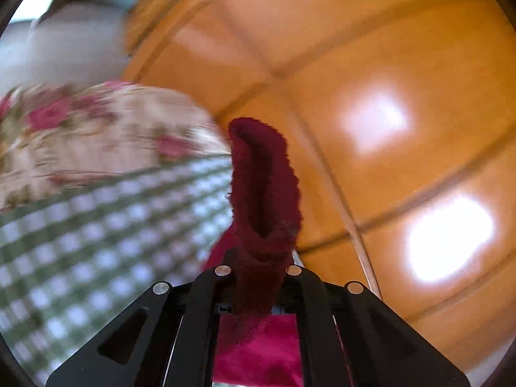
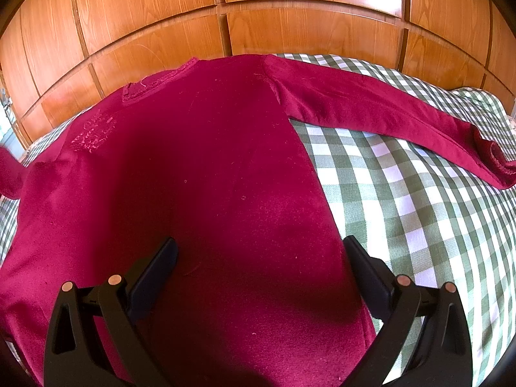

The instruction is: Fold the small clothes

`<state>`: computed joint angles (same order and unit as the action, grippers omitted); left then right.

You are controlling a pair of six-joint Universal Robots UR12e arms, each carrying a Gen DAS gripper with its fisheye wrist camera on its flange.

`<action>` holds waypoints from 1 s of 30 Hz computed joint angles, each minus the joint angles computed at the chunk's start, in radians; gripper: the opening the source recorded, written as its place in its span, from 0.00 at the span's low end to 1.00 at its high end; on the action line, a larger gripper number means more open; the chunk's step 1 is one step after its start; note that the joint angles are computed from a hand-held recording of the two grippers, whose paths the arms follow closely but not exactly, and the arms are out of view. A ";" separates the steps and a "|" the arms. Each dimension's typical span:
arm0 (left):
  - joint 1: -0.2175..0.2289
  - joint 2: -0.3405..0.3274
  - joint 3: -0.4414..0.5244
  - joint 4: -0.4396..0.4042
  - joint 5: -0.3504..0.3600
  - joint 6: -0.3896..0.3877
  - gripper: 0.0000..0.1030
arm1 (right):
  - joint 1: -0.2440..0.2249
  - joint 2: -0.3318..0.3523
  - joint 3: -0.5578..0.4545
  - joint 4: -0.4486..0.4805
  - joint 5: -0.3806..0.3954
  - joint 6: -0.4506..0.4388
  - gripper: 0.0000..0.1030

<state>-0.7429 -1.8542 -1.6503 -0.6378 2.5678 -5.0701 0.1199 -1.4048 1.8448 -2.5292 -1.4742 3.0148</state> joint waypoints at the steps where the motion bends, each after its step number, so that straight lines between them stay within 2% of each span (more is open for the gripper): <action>1: 0.005 -0.022 0.034 0.028 -0.010 0.079 0.03 | 0.000 0.000 0.000 0.000 0.001 0.000 0.98; 2: 0.007 -0.053 0.081 0.058 -0.023 0.180 0.03 | -0.001 0.000 0.000 -0.001 0.001 -0.001 0.98; 5: 0.013 -0.129 0.194 0.127 -0.086 0.383 0.03 | -0.001 0.000 0.000 -0.001 0.001 -0.001 0.98; 8: 0.016 -0.208 0.307 0.151 -0.155 0.509 0.03 | -0.001 0.000 0.000 0.000 0.001 -0.001 0.98; 12: 0.008 -0.315 0.475 0.080 -0.221 0.629 0.03 | -0.002 0.001 -0.001 -0.001 0.005 0.000 0.98; 20: 0.016 -0.493 0.753 -0.087 -0.350 0.715 0.03 | -0.004 -0.002 0.003 -0.006 0.012 0.000 0.98; 26: 0.021 -0.614 0.944 -0.209 -0.412 0.745 0.03 | -0.005 -0.003 0.005 -0.006 0.015 0.000 0.98; 30: 0.023 -0.705 1.096 -0.289 -0.448 0.801 0.03 | -0.005 -0.004 0.005 -0.006 0.015 0.000 0.98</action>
<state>-0.7197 -2.5589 -0.5548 -0.9266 2.1195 -4.2690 0.1146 -1.4084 1.8495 -2.5349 -1.4588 3.0150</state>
